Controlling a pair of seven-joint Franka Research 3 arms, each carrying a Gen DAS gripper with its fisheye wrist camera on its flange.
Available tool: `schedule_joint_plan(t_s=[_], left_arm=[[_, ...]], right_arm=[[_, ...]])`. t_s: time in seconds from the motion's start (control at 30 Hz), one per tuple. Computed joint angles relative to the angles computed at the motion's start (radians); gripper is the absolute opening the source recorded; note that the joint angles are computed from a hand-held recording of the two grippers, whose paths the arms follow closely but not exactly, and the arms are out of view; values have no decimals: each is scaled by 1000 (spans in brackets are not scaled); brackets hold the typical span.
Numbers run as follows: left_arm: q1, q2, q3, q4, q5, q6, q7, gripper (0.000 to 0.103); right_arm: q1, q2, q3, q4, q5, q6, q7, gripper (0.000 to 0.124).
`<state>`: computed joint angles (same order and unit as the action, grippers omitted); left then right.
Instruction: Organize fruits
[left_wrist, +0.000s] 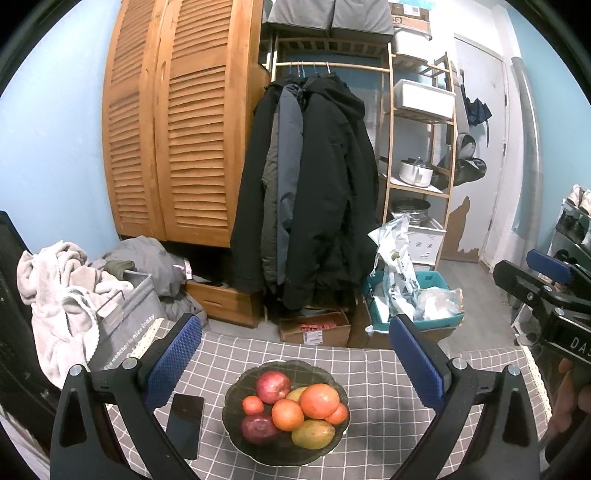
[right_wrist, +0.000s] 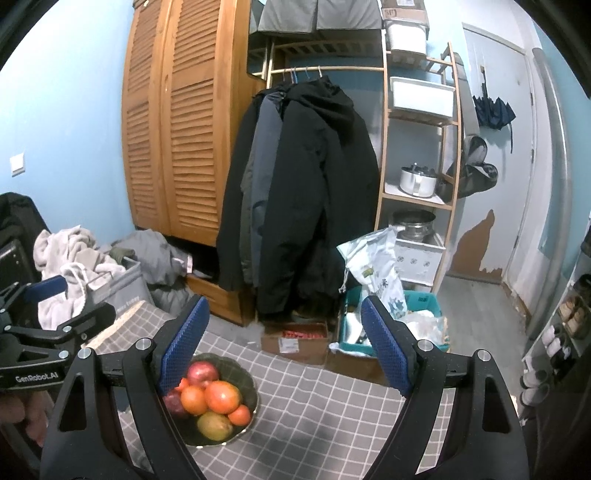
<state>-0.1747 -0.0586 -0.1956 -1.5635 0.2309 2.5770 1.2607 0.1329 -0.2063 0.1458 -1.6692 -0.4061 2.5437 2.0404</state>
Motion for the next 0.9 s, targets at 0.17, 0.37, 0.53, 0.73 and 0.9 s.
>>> schedule_joint_plan(t_s=[0.17, 0.37, 0.53, 0.73, 0.9], left_arm=[[4, -2, 3, -1, 3, 5, 7, 102], [4, -3, 0, -2, 17, 4, 3, 102], [4, -3, 0, -1, 17, 4, 2, 102], [4, -2, 0, -1, 20, 3, 0, 102], [7, 0, 3, 4, 22, -1, 3, 102]], right_arm=[[0, -1, 1, -1, 0, 0, 6, 83], [1, -3, 0, -5, 2, 2, 2, 83], [-1, -3, 2, -5, 0, 2, 5, 83], [-1, -4, 2, -6, -1, 3, 6, 83], [-1, -5, 1, -7, 1, 3, 2, 83]])
